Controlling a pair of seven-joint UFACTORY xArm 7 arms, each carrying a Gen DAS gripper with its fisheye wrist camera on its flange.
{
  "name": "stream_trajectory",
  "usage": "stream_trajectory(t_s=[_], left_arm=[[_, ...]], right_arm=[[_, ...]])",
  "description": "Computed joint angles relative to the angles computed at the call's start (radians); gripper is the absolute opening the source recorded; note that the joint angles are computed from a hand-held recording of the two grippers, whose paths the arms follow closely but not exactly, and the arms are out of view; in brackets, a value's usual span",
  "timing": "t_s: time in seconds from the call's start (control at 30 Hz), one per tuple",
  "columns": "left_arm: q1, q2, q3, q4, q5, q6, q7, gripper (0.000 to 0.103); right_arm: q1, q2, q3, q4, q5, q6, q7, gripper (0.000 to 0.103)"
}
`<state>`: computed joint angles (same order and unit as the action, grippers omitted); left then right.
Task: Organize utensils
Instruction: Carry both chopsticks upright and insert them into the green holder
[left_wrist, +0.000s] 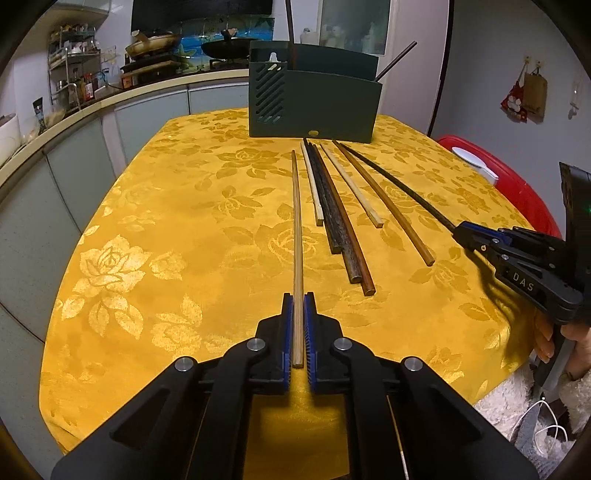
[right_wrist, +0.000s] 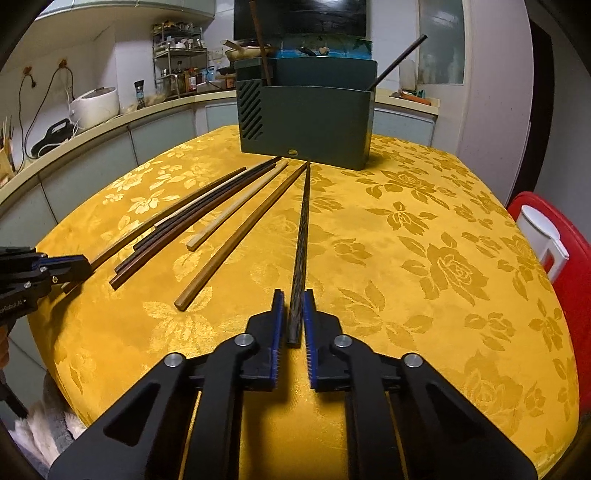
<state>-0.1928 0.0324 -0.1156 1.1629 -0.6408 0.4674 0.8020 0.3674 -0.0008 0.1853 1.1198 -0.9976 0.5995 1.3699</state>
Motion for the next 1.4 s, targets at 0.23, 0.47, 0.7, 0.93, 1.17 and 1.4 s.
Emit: stream_trajectory(t_s=[0.23,0.47,0.7,0.93,1.17,1.4], left_arm=[[-0.005,-0.022,0.002,0.003,-0.039,-0.036,0.025,0.006],[-0.014,-0.038,0.009,0.067,-0.080,-0.041,0.047,0.006],[-0.027,-0.043,0.011,0.155,-0.119,-0.065,0.088,0.006],[-0.027,-0.016,0.003,0.244,-0.077,-0.080,0.049,0.006],[-0.022,0.002,-0.008,0.293,-0.054,-0.084,0.033,0.006],[-0.018,0.029,-0.022,0.343,-0.008,-0.082,-0.001,0.006]], right_arm=[[-0.017,-0.041,-0.002,-0.017,0.097,-0.023,-0.051,0.008],[-0.056,-0.130,0.036,-0.020,0.055,-0.017,-0.030,0.008],[-0.118,-0.198,0.071,0.002,0.037,-0.043,-0.036,0.008],[-0.163,-0.210,0.089,0.054,0.058,-0.054,-0.080,0.008],[-0.181,-0.205,0.097,0.098,0.075,-0.047,-0.113,0.008],[-0.185,-0.188,0.079,0.138,0.130,-0.051,-0.164,0.008]])
